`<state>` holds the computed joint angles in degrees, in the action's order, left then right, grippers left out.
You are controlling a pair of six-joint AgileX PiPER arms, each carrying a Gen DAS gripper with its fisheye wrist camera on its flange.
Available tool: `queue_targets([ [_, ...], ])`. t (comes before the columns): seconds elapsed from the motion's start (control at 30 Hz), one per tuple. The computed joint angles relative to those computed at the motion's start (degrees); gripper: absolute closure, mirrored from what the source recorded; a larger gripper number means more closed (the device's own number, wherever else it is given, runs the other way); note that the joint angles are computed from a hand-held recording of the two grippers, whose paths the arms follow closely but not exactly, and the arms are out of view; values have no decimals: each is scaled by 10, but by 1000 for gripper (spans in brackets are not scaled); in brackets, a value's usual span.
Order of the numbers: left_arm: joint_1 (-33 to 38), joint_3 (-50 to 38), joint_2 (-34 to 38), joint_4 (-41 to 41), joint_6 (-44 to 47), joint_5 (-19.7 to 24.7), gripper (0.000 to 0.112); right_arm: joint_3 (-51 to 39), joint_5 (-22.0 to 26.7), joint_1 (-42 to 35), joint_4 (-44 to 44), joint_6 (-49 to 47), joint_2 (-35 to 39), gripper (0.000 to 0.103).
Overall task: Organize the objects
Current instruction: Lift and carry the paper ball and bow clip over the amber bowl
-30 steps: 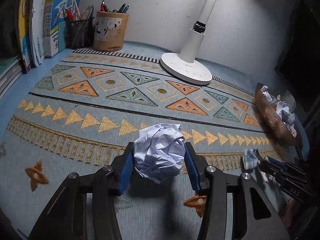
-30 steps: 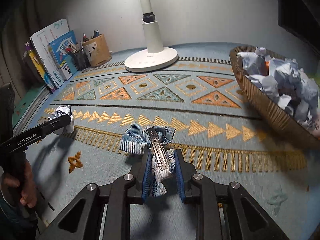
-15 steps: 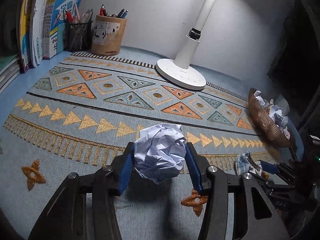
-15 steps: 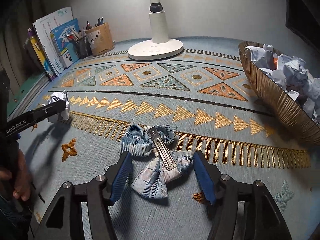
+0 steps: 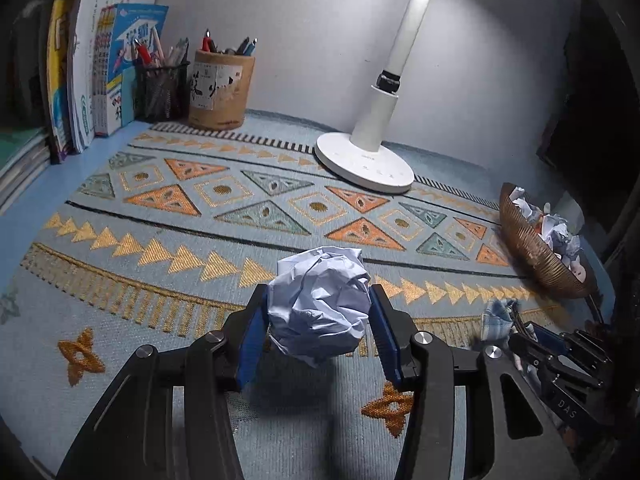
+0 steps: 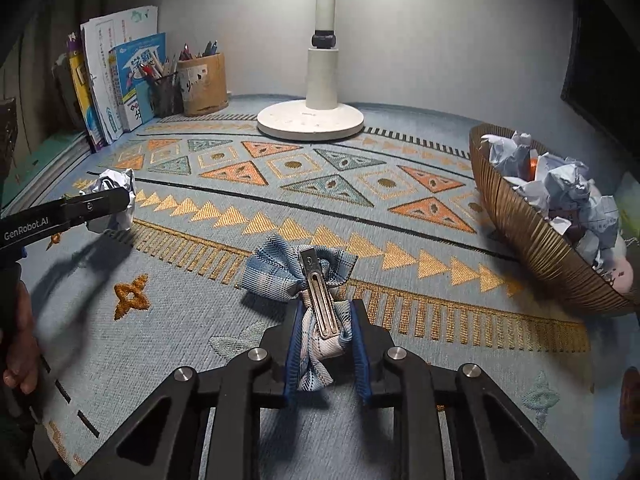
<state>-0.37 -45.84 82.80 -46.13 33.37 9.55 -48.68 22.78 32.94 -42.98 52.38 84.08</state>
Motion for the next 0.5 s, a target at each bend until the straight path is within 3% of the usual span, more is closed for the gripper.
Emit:
queue_targets([
  [0.07, -20, -11, -25, 109, -115, -10, 66, 12, -23, -21, 57, -53, -28, 81],
  [0.23, -113, -167, 4, 374, -373, 43, 66, -13, -15, -123, 178, -207, -114, 81],
  [0.3, -155, -260, 55, 394, -382, 73, 66, -51, -8, -202, 279, -322, -128, 81],
  [0.4, -202, -429, 166, 335, -326, 143, 66, -130, 12, -334, 443, -483, -95, 81],
  [0.5, -245, -601, 290, 352, -337, 189, 66, -218, 46, -423, 502, -526, -21, 81],
])
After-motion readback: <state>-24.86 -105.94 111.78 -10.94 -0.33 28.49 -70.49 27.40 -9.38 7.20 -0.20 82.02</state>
